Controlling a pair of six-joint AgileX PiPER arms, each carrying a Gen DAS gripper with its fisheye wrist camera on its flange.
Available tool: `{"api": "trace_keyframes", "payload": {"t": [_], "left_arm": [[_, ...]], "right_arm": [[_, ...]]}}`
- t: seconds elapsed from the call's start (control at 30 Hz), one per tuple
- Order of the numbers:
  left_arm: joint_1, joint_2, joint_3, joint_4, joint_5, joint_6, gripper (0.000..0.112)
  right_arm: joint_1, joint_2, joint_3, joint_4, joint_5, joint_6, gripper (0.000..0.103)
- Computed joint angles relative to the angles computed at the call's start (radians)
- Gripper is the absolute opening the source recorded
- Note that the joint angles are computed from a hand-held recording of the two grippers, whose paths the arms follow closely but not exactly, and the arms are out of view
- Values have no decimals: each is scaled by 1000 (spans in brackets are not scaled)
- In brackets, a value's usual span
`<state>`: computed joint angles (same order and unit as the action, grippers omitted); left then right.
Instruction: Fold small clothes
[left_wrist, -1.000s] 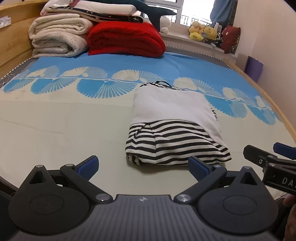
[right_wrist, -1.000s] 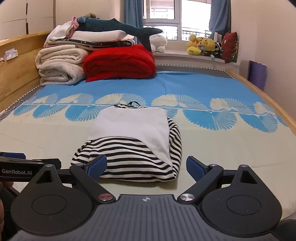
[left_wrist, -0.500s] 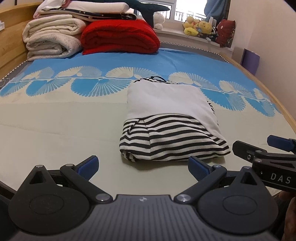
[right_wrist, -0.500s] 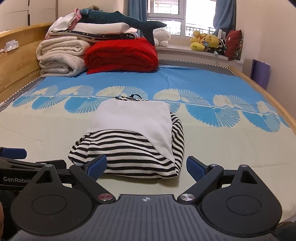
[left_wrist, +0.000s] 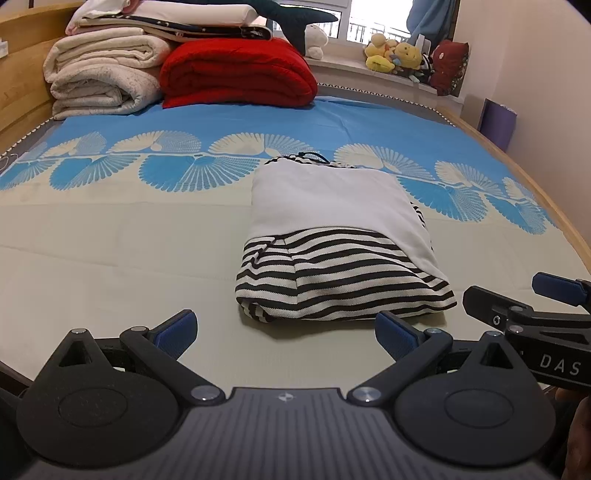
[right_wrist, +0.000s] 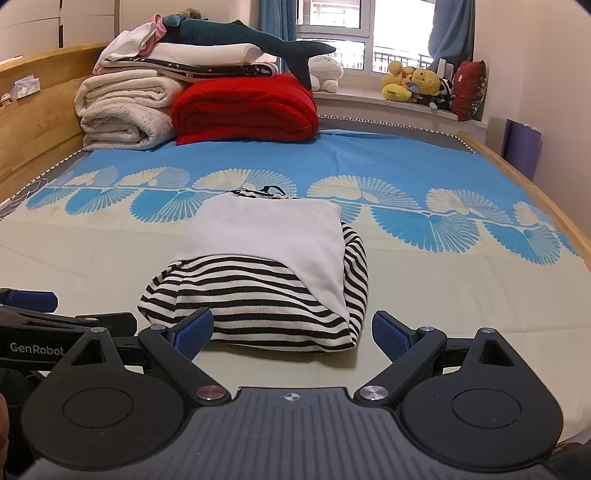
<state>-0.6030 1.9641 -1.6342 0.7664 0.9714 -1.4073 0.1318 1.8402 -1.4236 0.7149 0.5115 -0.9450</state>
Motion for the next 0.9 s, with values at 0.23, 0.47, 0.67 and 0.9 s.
{"api": "trace_keyframes", "payload": {"t": [0.23,0.47,0.67,0.9], "left_arm": [[2,7,-10,-9,1,4,102],[2,7,-10,-10,-2,6,102],[2,11,-17,-12,0,8,102],[4,9,-12,-13,-9,7,102]], "right_arm": [[-1,9,-12,-17,9,20,93],[-2,7,-13,-18,12,19,93],[-2,5,-11,-15,12,18,93],[1,-1,-4,-13,6,18,93]]}}
